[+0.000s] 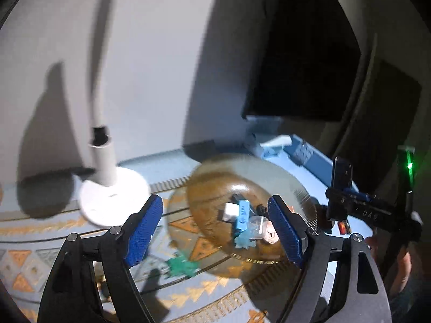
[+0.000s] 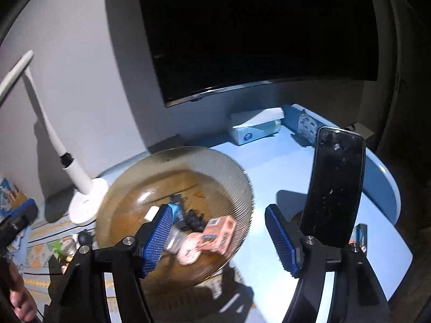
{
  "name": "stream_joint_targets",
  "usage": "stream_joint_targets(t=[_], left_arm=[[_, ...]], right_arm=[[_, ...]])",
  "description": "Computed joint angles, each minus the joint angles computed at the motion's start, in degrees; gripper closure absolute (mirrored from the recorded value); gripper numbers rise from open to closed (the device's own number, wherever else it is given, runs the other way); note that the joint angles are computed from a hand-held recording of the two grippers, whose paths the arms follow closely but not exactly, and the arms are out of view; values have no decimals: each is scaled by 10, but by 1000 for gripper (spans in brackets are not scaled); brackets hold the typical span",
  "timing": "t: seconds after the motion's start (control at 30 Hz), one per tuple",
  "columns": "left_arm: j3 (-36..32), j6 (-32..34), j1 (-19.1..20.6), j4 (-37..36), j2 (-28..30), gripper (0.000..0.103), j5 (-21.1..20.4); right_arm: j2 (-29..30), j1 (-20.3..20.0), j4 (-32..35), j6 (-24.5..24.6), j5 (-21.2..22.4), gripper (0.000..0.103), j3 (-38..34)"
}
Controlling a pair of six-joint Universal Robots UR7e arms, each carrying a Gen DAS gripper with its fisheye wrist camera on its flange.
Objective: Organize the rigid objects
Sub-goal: 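Open both tools to drop the box and figure into the bowl, then withdraw both open tools from the bowl toward the remaining items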
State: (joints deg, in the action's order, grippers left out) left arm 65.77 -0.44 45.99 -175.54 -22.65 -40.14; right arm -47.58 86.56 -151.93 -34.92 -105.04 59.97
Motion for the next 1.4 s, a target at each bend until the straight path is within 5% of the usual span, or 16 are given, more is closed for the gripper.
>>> stream_joint_targets(t=[0.3, 0.43, 0.8, 0.97, 1.4], left_arm=[[172, 7, -41, -158, -97, 24, 82], [234, -16, -49, -188, -125, 24, 116], [354, -272, 8, -32, -154, 24, 159], [359, -282, 25, -35, -134, 24, 159], [351, -302, 23, 26, -134, 24, 168]], right_arm=[[-54, 24, 2, -21, 50, 30, 110], [-71, 37, -17, -55, 76, 19, 171], [-51, 26, -43, -155, 112, 18, 280], [-25, 14, -86, -185, 93, 18, 293], [-18, 6, -66, -130, 93, 17, 263]])
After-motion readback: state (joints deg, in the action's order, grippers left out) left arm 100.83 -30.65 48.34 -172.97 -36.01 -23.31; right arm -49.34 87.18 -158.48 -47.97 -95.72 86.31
